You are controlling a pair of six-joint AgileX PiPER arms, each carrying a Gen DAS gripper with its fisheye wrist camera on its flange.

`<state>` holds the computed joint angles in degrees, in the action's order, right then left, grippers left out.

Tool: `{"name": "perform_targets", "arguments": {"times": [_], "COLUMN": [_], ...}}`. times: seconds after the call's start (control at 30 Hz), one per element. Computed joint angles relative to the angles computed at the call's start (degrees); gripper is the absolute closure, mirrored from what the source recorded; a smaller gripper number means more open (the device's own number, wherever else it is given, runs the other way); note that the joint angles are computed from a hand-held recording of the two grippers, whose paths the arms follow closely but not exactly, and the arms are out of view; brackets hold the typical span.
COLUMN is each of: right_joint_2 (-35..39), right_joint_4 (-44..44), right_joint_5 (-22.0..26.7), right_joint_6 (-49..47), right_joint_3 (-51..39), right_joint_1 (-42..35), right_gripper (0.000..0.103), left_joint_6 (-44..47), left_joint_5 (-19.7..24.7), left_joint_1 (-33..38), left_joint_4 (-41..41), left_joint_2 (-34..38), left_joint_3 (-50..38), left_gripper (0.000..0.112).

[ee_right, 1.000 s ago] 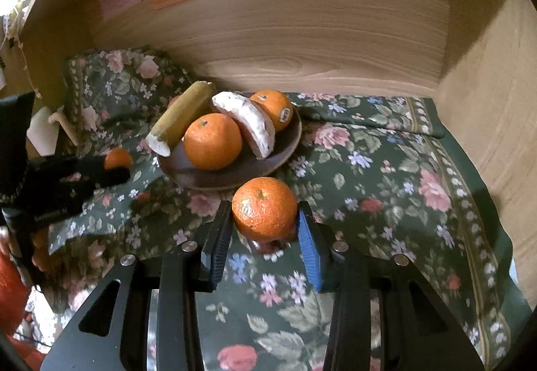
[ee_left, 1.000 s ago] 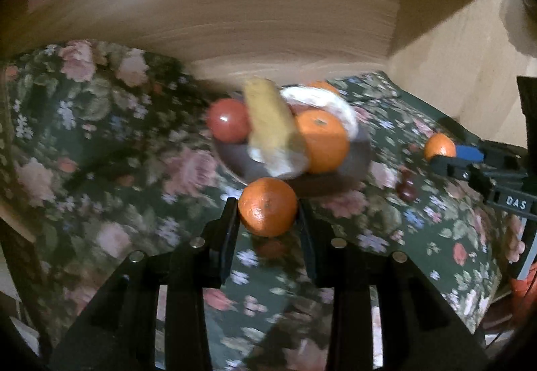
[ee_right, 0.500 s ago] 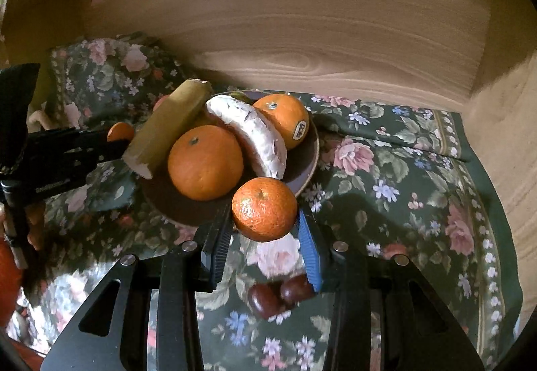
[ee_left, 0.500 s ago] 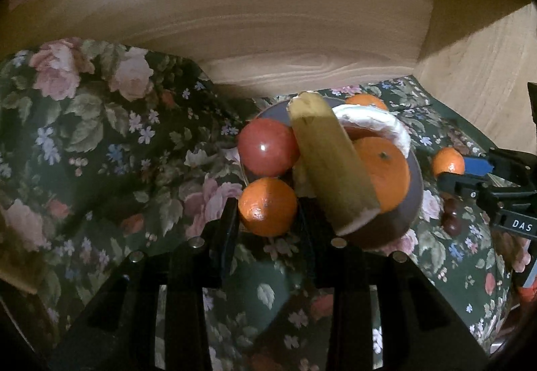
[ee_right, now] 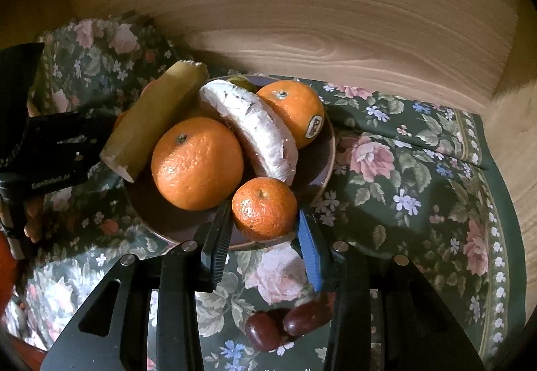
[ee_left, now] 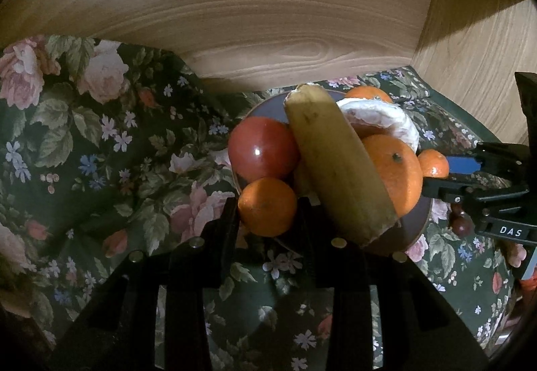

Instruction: Organize fruits

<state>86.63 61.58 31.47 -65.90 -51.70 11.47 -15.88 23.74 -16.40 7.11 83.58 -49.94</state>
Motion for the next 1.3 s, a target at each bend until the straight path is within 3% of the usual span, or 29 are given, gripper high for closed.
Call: {"name": "perform_targets", "arguments": {"times": [0.2, 0.27, 0.33, 0.37, 0.6, 0.93, 1.3], "right_joint_2": [0.8, 0.66, 0.32, -0.34, -3.86, -10.4, -9.94], "right_joint_4": [-2.35, -3.02, -1.56, -0.17, 2.84, 7.84, 10.63], "right_joint_5": [-1.03, -1.25, -2.1, -2.76, -3.07, 0.82, 5.03], "right_joint_6": [1.97, 2.54, 1.65, 0.3, -2.91, -9.73, -15.88], "right_joint_3": [-0.91, -0.89, -0.5, 0.19, 2.76, 9.48, 15.51], "right_joint_1": [0.86, 0.98, 1.3, 1.24, -0.32, -10.25, -16.8], "right_gripper": [0.067, 0.061, 0.046, 0.046, 0.046, 0.046, 0.046], "left_joint_6": [-1.68, -3.28, -6.01, -6.22, -13.69, -23.54, -32.91], "left_joint_5": [0.29, 0.29, 0.01, 0.0, 2.24, 7.54, 10.01], "left_joint_1": [0.08, 0.08, -0.21, -0.24, -2.21, -7.47, -16.22], "left_joint_4": [1.47, 2.8, 5.08, 5.2, 12.36, 18.88, 22.29], "left_joint_2": [-0.07, -0.76, -1.8, -2.23, -6.39, -16.76, -18.5], "left_joint_3": [0.09, 0.59, 1.42, 1.69, 3.16, 6.43, 8.25], "left_gripper": [0.07, 0.065, 0.06, 0.06, 0.06, 0.06, 0.06]}}
